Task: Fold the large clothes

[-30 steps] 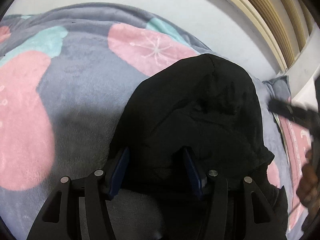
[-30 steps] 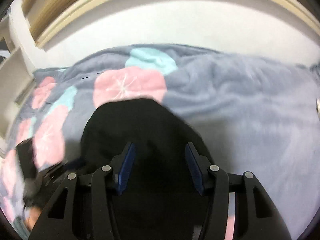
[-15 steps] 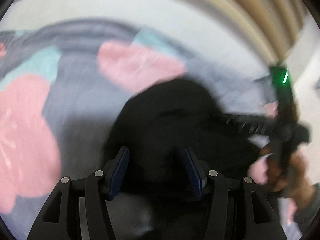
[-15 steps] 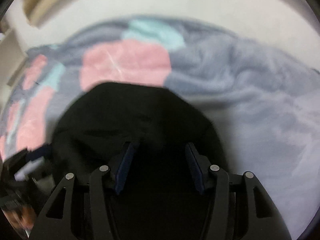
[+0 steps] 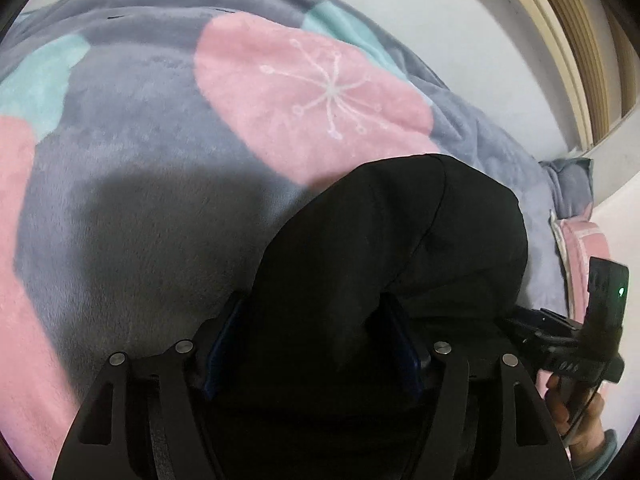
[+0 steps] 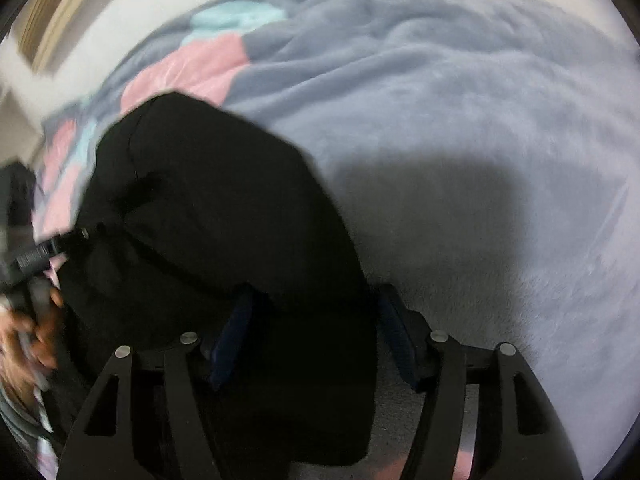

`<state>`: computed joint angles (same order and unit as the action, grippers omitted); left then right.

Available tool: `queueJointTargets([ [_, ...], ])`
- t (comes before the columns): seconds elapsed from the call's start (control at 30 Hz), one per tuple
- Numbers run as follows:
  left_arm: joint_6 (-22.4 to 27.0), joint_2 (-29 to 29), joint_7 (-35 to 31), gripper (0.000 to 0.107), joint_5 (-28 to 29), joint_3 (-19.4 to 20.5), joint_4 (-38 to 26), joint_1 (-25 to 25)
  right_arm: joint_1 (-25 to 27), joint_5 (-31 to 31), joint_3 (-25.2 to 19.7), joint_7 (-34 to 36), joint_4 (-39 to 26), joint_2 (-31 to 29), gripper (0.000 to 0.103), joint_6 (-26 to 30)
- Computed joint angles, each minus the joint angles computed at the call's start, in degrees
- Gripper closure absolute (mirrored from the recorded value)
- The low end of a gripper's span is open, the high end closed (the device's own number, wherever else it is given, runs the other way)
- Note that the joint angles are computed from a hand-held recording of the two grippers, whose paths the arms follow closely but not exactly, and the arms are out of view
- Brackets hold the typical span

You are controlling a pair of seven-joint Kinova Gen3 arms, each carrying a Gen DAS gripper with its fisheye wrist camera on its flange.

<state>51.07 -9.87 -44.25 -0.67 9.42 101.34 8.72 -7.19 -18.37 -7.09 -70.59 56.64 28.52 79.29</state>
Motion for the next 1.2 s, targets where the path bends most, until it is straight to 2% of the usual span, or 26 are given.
queueJointTargets([
  [0.07, 0.99, -0.15, -2.31, 0.038, 0.66, 1.82, -0.99, -2.13, 0.15, -0.4, 0.45, 0.27, -1.28, 0.04, 0.038, 1.68],
  [0.13, 2.96, -2.03, -6.97, 0.038, 4.53, 0.04, -2.08, -2.26, 1.33, -0.54, -0.26, 1.52, -4.88, 0.35, 0.038, 5.7],
  [0.2, 3.21, -5.13, -11.63, 0.038, 7.89, -3.63, -2.18, -0.75, 4.65, -3.73, -1.82, 3.8, -9.37, 1.78, 0.035, 10.07],
  [0.27, 3.64, -7.3, -16.29, 0.038, 11.94, -8.91, -2.48, 1.36, 7.1, -6.45, -3.26, 3.82, -14.63, 4.75, 0.034, 14.73],
  [0.33, 3.22, -7.75, -20.95, 0.032, 16.6, -14.22, -1.92, 3.47, 6.51, -7.49, -1.71, 3.04, -19.94, 7.74, 0.034, 18.69],
  [0.43, 4.12, -5.71, -26.91, 0.032, 23.59, -22.18, -0.39, 6.08, 5.37, -7.09, -1.66, 0.11, -27.52, 12.82, 0.034, 24.37],
  [0.5, 3.75, -3.78, -30.29, 0.032, 28.25, -27.49, 1.13, 9.89, 4.71, -7.36, -3.02, -1.96, -28.86, 15.4, 0.036, 25.95],
  [0.57, 2.46, -2.09, -34.32, 0.033, 32.91, -29.61, 2.59, 11.55, 3.99, -8.11, -3.09, -1.86, -26.07, 15.16, 0.04, 23.93],
  [0.6, 1.71, -1.62, -35.82, 0.034, 34.46, -29.08, 3.1, 11.17, 3.57, -7.64, -3.04, -1.12, -23.41, 13.88, 0.046, 21.84],
  [0.63, 0.93, -1.42, -36.53, 0.054, 35.07, -27.49, 3.27, 10.1, 3.09, -7.06, -2.92, 0.03, -20.96, 12.31, 0.058, 19.82],
  [0.67, 0.72, -1.5, -36.31, 0.071, 34.75, -24.84, 3.08, 8.52, 2.62, -6.85, -2.33, 2.02, -18.33, 10.3, 0.063, 17.89],
  [0.7, 0.86, -1.58, -35.94, 0.08, 33.5, -22.18, 2.4, 7.04, 2.0, -6.16, -1.47, 4.35, -15.85, 7.81, 0.069, 15.9],
  [0.73, 1.07, -2.01, -35.47, 0.084, 31.32, -19.53, 1.38, 5.89, 1.32, -5.47, -0.59, 6.68, -13.2, 5.2, 0.078, 13.83],
  [0.8, 2.28, -4.18, -32.49, 0.088, 26.74, -14.22, -0.42, 3.76, 1.11, -6.37, 1.03, 10.96, -7.95, -0.1, 0.085, 10.82],
  [0.87, 3.99, -7.61, -30.53, 0.09, 24.39, -8.91, -1.92, 0.75, 2.84, -6.77, 0.2, 14.95, -4.44, -5.41, 0.087, 9.97],
  [0.97, 7.51, -13.51, -25.84, 0.09, 20.31, -1.02, -5.36, -2.88, 7.85, -8.14, -2.75, 19.38, 0.79, -13.37, 0.088, 9.09],
  [1.1, 16.67, -19.67, -17.67, 0.09, 13.8, 9.07, -12.89, -5.44, 17.19, -12.8, -4.66, 25.85, 6.86, -23.99, 0.088, 10.36],
  [1.2, 23.66, -22.41, -10.68, 0.09, 9.16, 16.99, -19.01, -5.1, 19.2, -15.73, -0.12, 29.01, 11.84, -31.71, 0.088, 12.4],
])
